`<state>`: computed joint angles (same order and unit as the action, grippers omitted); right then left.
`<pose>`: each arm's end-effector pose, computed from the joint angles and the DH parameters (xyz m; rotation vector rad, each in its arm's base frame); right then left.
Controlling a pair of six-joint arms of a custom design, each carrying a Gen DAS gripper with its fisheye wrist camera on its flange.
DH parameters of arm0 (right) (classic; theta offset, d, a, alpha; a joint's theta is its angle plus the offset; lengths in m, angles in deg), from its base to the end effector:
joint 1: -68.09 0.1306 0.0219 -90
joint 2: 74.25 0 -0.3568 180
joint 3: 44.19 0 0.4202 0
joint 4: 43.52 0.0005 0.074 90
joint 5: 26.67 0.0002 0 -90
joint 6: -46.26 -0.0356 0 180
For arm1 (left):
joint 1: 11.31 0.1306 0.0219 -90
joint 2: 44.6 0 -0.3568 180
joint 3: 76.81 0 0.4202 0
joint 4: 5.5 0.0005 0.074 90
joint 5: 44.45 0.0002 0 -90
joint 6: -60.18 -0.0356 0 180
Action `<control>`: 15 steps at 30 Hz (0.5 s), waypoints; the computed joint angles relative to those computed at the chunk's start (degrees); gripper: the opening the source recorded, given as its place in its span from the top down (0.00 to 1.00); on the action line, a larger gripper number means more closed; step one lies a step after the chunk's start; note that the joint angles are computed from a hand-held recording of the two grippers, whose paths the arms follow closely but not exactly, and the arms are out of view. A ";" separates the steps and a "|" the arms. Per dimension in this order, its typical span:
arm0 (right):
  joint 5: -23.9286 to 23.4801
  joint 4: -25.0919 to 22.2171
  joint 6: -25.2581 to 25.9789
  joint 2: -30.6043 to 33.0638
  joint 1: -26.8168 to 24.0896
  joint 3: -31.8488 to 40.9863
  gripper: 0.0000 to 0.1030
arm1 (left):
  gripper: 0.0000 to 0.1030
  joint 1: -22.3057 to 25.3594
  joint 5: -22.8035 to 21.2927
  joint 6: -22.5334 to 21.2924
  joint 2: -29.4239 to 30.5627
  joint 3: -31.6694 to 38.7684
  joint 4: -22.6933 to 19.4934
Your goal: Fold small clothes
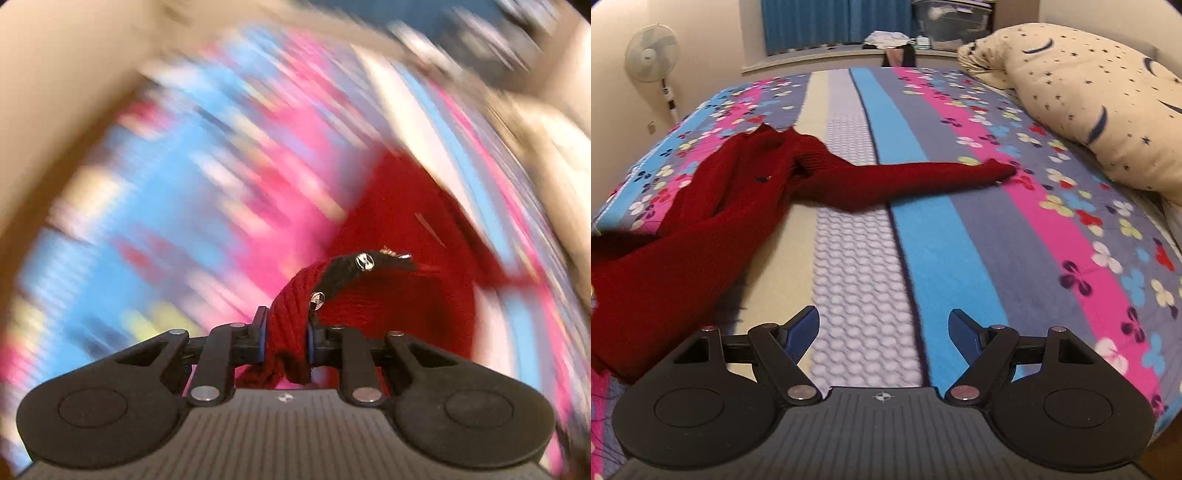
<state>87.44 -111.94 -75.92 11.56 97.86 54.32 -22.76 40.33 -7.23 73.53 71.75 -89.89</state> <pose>0.4116 0.2181 0.4907 0.2103 2.4170 -0.0590 0.6049 -0.1197 0.5695 -0.2808 2.4960 -0.1297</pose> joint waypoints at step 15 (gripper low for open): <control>-9.13 3.61 4.50 7.97 7.57 3.95 0.23 | 0.00 2.38 -2.49 3.62 -10.52 -25.97 7.84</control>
